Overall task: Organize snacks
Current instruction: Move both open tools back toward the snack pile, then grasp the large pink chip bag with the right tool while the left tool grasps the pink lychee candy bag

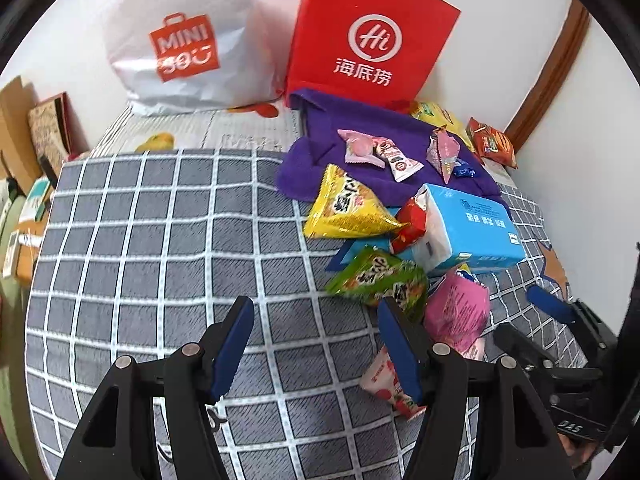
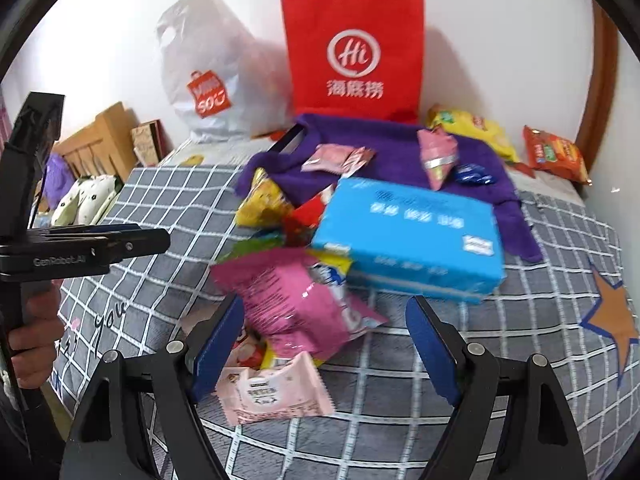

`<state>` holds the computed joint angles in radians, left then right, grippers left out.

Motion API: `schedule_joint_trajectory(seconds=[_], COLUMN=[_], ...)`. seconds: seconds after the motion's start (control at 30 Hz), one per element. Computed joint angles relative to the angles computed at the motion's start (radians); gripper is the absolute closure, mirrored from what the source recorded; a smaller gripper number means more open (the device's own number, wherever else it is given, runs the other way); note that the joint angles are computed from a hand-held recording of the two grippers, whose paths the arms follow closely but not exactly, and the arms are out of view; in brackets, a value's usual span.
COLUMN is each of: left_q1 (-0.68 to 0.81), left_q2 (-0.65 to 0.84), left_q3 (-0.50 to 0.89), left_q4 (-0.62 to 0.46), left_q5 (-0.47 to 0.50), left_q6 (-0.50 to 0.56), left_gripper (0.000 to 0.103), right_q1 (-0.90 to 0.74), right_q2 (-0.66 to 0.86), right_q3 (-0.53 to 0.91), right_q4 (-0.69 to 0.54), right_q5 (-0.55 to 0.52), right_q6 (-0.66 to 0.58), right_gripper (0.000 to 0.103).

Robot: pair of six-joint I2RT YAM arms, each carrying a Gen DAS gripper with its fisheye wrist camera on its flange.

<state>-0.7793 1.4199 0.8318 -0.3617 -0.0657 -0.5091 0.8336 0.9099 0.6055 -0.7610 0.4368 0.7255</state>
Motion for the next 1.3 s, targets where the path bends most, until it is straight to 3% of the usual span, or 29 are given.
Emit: schedule_joint_trajectory(seconds=[0.37,0.6,0.7,0.77,0.9,1.13,1.3], left_q1=[0.009,0.0,-0.006,-0.014,-0.042,-0.099,-0.121], left_q2=[-0.006,-0.015,0.004,0.021,0.07,0.122,0.099], left_q3=[-0.051,-0.065,-0.066,-0.059,-0.029,-0.024,-0.052], left_q4=[0.066,0.07,0.078,0.078,0.073,0.079,0.081], left_q5=[0.05,0.026,0.029,0.028,0.022,0.032,0.099], left_q6=[0.001,0.024,0.015,0.009,-0.01,-0.054,-0.11], left_gripper=[0.041,0.041,0.041,0.041,0.041,0.041,0.043], right_q1=[0.002,-0.09,-0.12,-0.128,-0.139,-0.167,-0.253], right_q2=[0.155,0.242,0.253,0.211,0.092,-0.155,-0.321], right_q3=[-0.048,-0.077,-0.084,-0.087,-0.09,-0.091,-0.104], right_q4=[0.15,0.277,0.306,0.286,0.228,0.037,-0.13], right_q5=[0.019,-0.058,-0.093,-0.093,-0.099,-0.044,0.013], right_q6=[-0.076,-0.175,-0.192,-0.176,-0.157,-0.134,-0.167], right_gripper=[0.02,0.02,0.031,0.036,0.037,0.037,0.037])
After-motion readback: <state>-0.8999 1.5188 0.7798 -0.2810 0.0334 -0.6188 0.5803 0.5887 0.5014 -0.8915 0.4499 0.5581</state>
